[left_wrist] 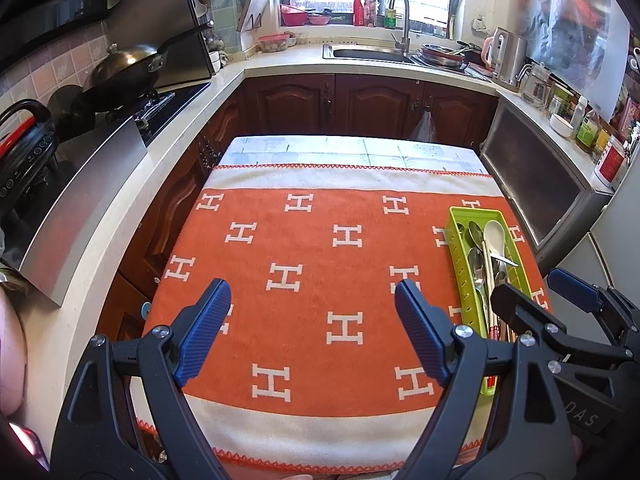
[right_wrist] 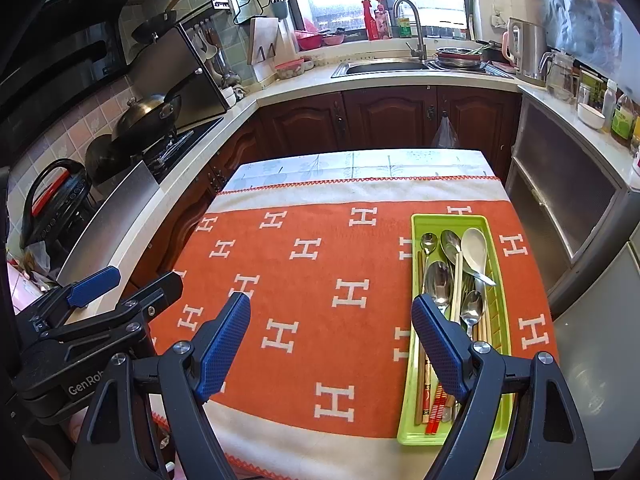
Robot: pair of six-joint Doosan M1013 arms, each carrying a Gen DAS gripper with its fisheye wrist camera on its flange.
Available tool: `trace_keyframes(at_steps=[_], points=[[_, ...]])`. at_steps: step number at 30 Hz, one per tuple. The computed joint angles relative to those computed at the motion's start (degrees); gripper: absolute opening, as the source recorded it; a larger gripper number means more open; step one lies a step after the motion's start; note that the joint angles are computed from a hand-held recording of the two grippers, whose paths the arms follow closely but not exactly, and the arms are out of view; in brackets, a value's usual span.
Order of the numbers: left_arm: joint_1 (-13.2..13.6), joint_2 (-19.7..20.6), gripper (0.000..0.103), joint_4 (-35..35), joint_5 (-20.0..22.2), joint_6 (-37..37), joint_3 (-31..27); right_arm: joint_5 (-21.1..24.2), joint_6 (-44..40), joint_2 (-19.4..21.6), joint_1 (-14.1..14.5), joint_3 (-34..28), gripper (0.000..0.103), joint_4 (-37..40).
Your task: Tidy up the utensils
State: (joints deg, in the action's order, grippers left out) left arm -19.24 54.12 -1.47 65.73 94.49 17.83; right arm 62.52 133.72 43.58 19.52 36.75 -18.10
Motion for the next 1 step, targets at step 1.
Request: trace_keyframes(at_steps=[1], points=[[0.0,0.2,0.082,-0.1,0.2,-0.1,-0.3,0.2,-0.2,0.2,0.0,-0.3,0.084,0.1]])
